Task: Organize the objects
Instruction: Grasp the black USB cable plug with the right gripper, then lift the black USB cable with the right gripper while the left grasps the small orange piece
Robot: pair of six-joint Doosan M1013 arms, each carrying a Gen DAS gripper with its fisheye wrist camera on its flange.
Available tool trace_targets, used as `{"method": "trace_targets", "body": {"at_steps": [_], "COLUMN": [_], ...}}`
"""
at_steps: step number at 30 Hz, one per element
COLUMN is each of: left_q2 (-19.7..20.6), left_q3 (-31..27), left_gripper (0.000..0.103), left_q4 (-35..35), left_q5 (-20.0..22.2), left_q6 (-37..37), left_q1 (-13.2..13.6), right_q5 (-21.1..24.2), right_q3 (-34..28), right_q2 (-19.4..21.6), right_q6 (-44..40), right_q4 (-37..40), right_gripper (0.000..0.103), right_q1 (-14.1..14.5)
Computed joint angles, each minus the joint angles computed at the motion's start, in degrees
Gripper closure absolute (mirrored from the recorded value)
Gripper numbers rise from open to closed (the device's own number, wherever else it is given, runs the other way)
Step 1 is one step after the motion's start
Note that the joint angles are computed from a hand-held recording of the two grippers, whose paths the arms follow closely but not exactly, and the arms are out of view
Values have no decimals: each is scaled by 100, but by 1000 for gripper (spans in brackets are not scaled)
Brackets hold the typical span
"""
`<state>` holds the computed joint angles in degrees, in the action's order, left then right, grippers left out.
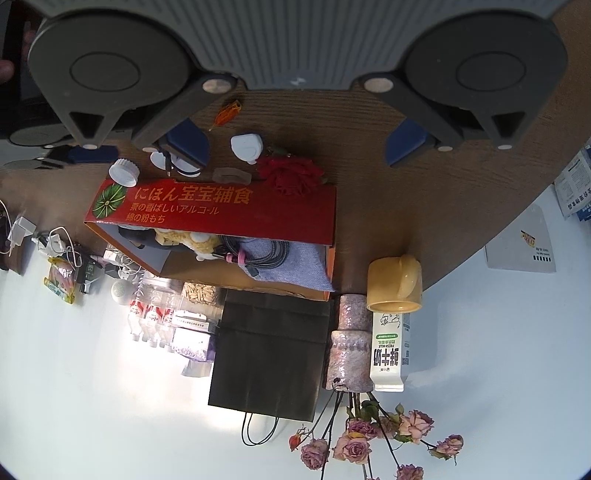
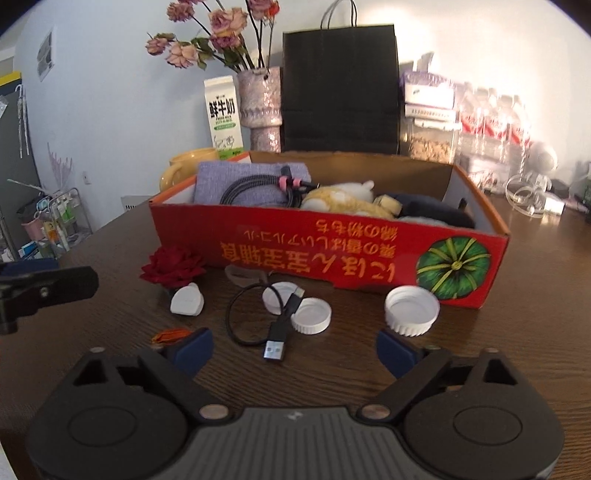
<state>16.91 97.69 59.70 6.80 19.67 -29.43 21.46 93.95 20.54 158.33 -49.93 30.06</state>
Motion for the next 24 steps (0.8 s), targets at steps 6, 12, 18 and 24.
{"method": "trace_targets", "body": {"at_steps": [6,12,18,24], "left_q2": [10,30,61,95], "left_q3": [21,24,5,-37], "left_gripper": [0,0,0,0], "left_q4": [-598,-1556,-2203,-2588], "left_q5": [-132,-272,-262,-173], "left_q6": [524,1449,2074,2493], "left_q1": [75,129,143,118], "right_q5": [29,57,-288,-561], "right_q3": [-209,-313,-170,-13], "right_q2": [153,240,209,146], "right_q6": [-210,-18,481,1440], "right_q4": [473,348,-21,-972], "right_gripper": [56,78,90,92], "right_q1": [-21,4,-45,-43]}}
